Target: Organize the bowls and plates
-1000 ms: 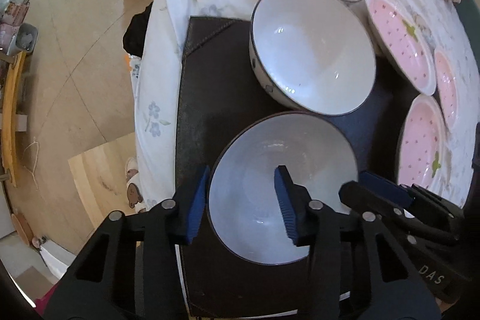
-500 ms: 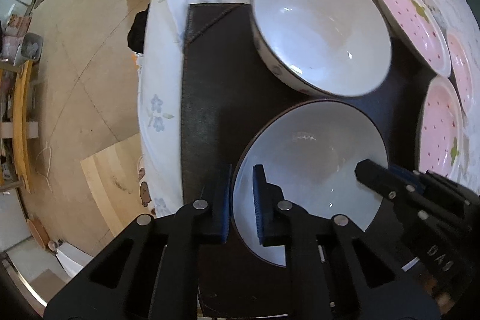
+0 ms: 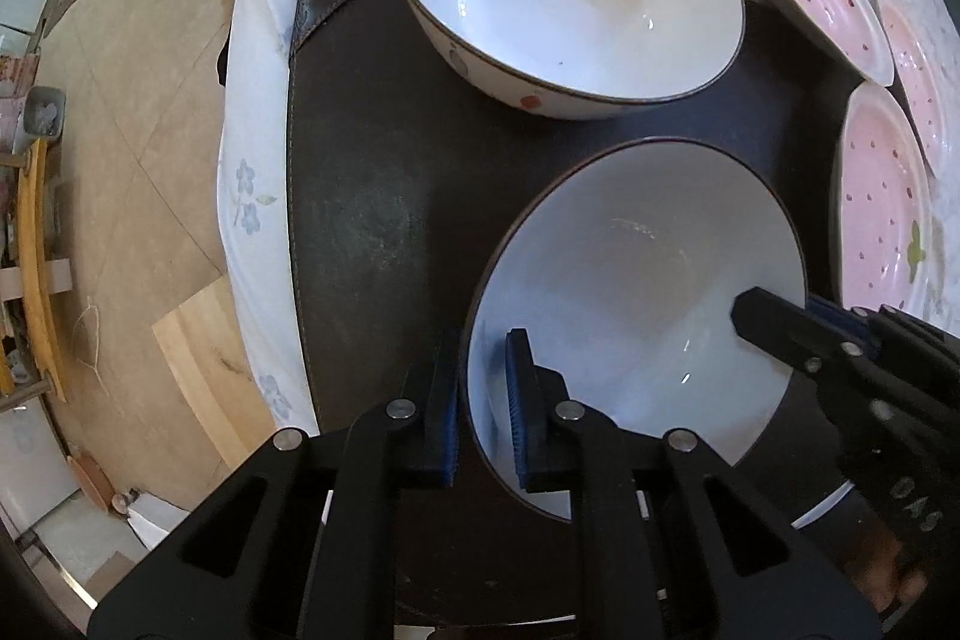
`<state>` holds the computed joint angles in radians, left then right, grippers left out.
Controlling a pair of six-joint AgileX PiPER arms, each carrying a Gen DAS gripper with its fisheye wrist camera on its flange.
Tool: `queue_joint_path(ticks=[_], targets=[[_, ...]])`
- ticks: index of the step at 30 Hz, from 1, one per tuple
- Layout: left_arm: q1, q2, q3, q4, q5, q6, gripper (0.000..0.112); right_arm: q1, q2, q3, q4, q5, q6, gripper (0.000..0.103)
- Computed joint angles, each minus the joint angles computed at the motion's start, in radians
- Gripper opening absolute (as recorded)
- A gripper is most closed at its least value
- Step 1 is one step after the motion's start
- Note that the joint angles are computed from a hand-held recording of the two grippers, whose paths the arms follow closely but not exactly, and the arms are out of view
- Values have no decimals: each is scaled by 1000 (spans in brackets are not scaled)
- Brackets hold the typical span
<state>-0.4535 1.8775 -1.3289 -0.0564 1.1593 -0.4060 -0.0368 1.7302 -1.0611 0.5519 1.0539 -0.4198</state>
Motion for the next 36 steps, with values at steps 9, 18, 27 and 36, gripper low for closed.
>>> queue_joint_path(ticks=[9,18,27,36], targets=[[-31,-18,31,8,-47,-32,9,90,1,36,-71,-89,41,14],[-71,-25,31,42,-46,-57,7,165,-27,68,-156,-162,75,15],[-89,-74,50,28,-65,-69,6,93,-77,115,-75,-173,-14,14],[-135,-141,31,24,-54,-93,6,-18,-188,142,-12,-123,-86,13]])
